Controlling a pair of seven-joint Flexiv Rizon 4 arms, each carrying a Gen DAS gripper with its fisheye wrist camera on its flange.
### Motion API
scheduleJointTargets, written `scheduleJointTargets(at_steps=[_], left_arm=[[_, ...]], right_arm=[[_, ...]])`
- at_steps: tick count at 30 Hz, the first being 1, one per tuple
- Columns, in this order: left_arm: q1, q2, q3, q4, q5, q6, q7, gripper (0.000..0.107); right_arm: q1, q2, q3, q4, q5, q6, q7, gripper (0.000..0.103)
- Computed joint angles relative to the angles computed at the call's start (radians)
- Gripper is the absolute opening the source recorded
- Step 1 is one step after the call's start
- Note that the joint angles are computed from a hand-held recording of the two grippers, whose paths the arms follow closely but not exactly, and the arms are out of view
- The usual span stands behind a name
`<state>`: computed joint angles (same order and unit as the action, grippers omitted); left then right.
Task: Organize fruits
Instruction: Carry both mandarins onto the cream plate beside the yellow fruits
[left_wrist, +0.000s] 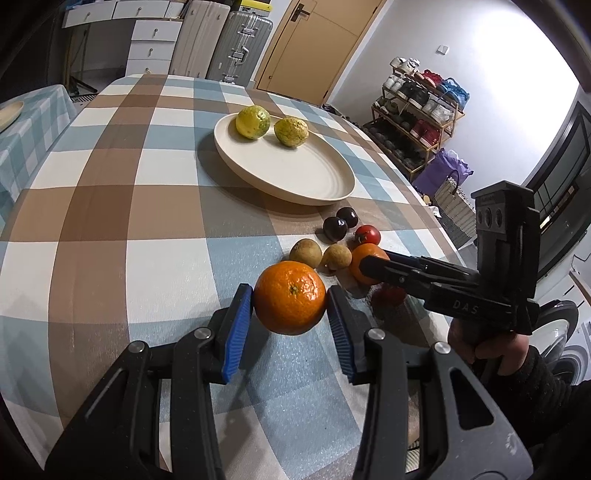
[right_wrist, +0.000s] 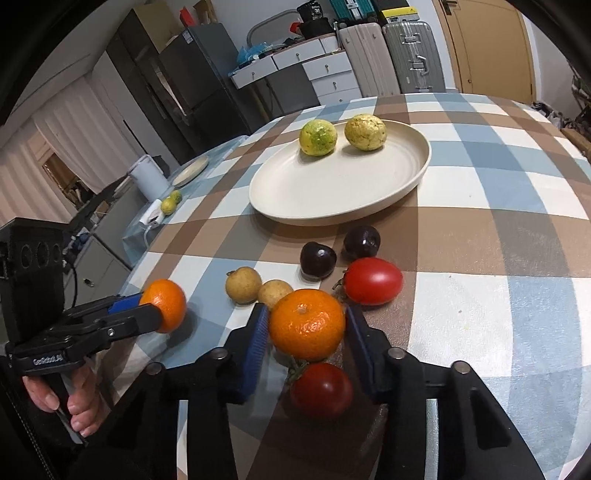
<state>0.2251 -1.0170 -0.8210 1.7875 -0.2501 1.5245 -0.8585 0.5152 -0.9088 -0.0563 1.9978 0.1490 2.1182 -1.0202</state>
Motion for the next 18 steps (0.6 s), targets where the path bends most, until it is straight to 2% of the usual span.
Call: scheduleJointTargets(at_steps=[15, 18], left_arm=[[-0.099, 0.001, 0.067, -0.092, -0.028, -0.009, -0.041, 0.038], [-0.120, 0.002, 0.080, -0.121, -0.042, -0.021, -0.039, 0.038]], right_arm=[[-0.063, -0.012, 0.058, 0.033, -0.005, 0.202, -0.045, 0.043], [-0.076, -0.011, 0.064, 0.032, -0.005, 0.213, -0.048, 0.043]])
